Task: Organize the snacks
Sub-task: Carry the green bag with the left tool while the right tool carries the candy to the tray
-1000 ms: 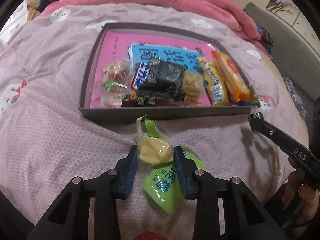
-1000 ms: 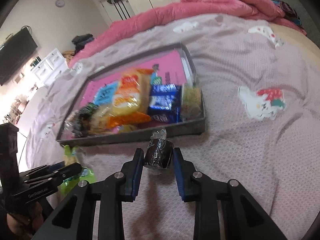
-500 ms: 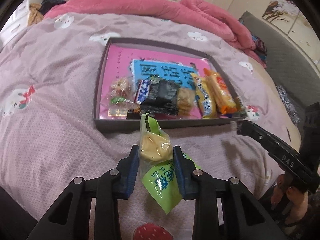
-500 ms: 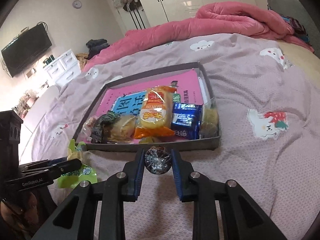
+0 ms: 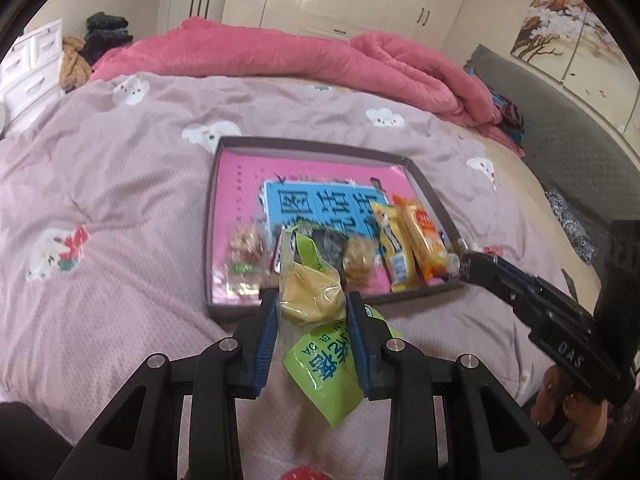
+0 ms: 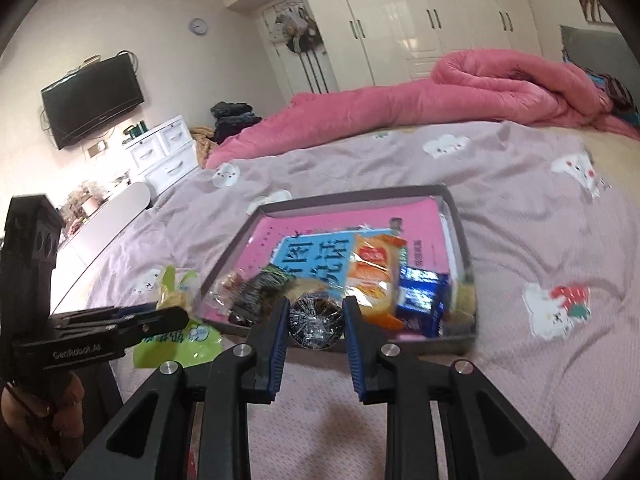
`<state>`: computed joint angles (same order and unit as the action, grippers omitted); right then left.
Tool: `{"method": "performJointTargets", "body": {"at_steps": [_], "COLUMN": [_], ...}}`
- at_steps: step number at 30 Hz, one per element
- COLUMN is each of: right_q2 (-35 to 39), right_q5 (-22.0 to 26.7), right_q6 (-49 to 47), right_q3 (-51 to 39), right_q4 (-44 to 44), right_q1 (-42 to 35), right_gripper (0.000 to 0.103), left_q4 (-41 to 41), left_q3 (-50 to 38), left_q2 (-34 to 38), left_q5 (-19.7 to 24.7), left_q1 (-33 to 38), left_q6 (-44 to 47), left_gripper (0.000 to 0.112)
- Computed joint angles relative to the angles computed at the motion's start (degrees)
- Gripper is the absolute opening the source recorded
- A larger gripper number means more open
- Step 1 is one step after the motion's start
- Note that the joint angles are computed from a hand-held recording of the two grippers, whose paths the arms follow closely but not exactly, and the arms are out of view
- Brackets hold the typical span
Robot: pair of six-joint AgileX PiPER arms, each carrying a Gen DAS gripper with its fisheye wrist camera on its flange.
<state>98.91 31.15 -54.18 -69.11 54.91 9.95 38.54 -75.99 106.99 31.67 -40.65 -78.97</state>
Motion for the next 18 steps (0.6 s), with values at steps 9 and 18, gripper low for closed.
{"method": "performJointTargets", "body": {"at_steps": [9, 18], "right_q2": [2.41, 5.81], "right_q5": [-1.88, -2.81], "right_q6": [1.53, 3.81], "right_q3": [-3.14, -7.34], "right_q4": [-1.37, -3.35], "right_q1": [2.23, 2.55], "right_gripper": [0.027, 0.027], "left_q4": [0.27, -0.36], "left_q3": [-3.26, -5.82], "left_q2": [1.9, 4.6], "left_q5": [0.64, 0.72], "left_q1": [3.62, 6.0], "left_q6": [0.75, 1.48], "left_gripper": [0.034, 0.034]}}
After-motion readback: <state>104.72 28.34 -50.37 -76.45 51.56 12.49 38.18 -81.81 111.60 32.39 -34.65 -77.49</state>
